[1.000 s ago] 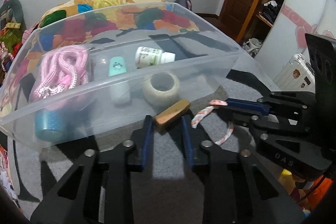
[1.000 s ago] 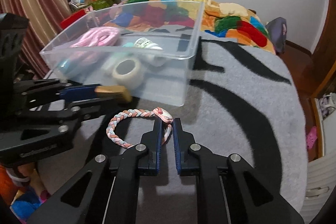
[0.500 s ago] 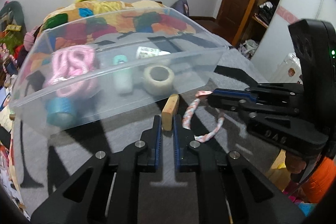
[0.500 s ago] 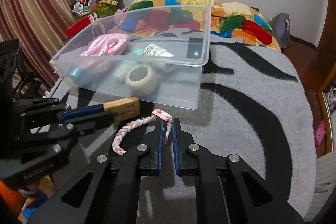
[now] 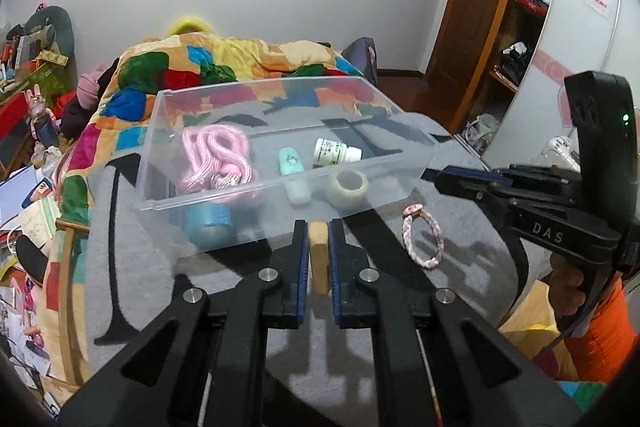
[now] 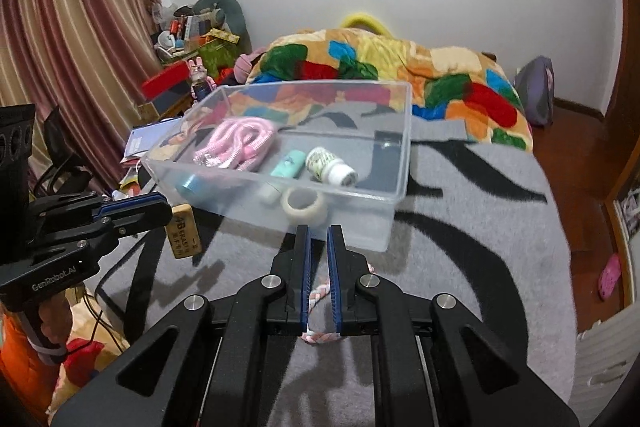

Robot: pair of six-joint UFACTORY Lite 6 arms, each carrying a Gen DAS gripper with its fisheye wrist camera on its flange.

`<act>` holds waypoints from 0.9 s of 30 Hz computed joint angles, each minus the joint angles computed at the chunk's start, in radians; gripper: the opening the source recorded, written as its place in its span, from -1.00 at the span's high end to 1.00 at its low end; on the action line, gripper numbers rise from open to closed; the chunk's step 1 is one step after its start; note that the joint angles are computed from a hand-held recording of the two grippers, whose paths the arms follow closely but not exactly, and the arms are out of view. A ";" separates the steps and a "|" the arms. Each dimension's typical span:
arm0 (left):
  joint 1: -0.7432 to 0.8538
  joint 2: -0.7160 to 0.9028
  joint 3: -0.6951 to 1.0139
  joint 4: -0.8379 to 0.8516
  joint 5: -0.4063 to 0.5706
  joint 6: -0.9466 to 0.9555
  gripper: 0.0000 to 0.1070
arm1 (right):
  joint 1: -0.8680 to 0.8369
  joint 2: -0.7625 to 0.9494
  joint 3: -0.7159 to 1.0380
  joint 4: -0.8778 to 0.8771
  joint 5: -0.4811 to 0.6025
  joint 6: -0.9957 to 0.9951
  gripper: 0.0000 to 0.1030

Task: Organize objects
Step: 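Carry the eraser into the box with the left tool while the right tool drops the bracelet in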

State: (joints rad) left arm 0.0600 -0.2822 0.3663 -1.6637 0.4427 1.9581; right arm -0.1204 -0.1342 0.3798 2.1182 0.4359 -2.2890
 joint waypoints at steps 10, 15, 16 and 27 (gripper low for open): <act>0.077 0.158 -0.027 -0.115 -0.009 0.190 0.28 | -0.004 0.155 0.010 0.209 -0.024 -0.207 -0.04; 0.040 0.293 0.006 -0.335 -0.051 0.390 0.02 | 0.014 0.315 0.093 0.264 -0.036 -0.235 -0.04; 0.034 0.313 0.010 -0.390 -0.048 0.441 0.01 | 0.029 0.346 0.112 0.293 -0.044 -0.249 -0.05; -0.054 0.415 0.077 -0.702 -0.030 0.666 0.56 | 0.140 0.341 0.089 0.588 -0.019 -0.487 0.62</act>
State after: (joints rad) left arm 0.0065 0.1325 0.4437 -2.3655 0.4130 2.6243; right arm 0.0201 0.2064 0.4693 2.7066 0.4173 -2.7756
